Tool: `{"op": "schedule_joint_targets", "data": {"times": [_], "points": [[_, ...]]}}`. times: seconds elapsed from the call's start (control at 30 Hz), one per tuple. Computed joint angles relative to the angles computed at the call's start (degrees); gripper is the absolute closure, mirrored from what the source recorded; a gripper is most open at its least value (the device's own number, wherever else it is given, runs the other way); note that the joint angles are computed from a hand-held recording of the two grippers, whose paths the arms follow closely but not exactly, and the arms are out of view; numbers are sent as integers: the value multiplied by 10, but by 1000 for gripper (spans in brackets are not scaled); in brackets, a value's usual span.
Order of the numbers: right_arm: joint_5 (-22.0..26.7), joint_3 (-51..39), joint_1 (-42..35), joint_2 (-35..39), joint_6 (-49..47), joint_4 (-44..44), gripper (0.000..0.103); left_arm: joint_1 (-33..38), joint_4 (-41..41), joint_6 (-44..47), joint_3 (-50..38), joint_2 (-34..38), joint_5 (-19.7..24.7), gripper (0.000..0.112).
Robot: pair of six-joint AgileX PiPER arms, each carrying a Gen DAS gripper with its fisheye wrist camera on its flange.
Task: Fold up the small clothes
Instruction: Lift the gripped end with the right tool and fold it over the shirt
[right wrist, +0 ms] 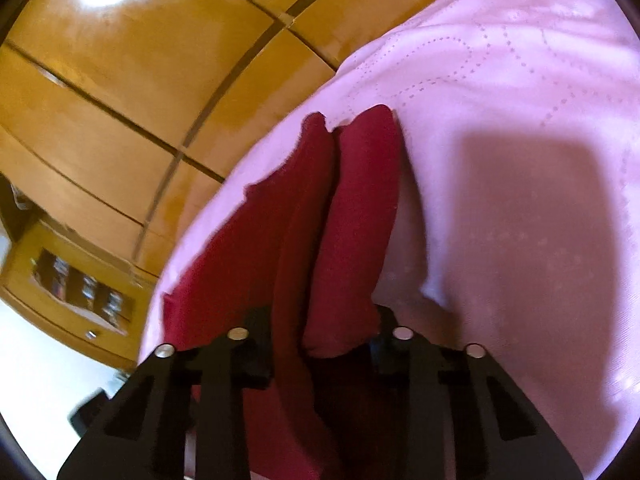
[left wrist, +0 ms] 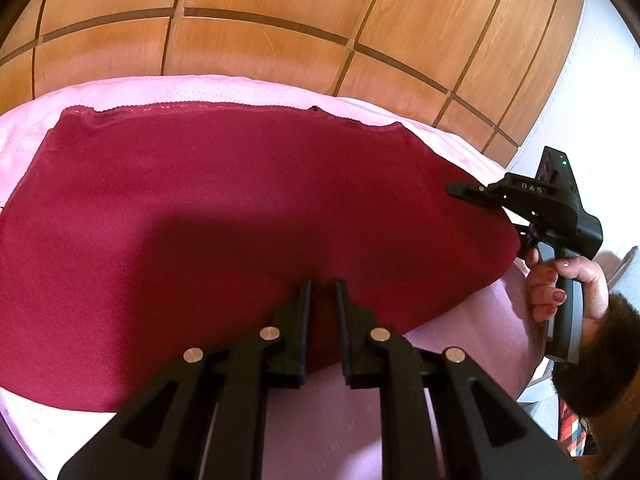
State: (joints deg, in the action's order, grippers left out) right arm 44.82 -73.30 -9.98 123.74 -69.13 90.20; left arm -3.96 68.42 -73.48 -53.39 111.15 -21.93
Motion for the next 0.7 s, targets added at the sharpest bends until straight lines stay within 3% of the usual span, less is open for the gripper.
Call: {"op": "schedule_joint_targets", "data": {"times": [0.07,0.13,0.2,0.3,0.47,0.7], "points": [[-5,3,4,-13,11,-4,76,8,23,-28,3,-10,-7,95],[1,7,6,-32,28,-9,76,20,18,-33,13,-27,-10,77],[14,11,7,-52,42,-7,76,35,-48,26,37,-57,-5,54],[28,6,16,-78,72,-13,76,51,-152,141,63,-91,21,43],[32,1,58,-125,93,-11,76,94,-310,322,94,-123,61,37],[4,-70,149,-132,168,-48,76,212,-201,213,95,-112,27,33]]}}
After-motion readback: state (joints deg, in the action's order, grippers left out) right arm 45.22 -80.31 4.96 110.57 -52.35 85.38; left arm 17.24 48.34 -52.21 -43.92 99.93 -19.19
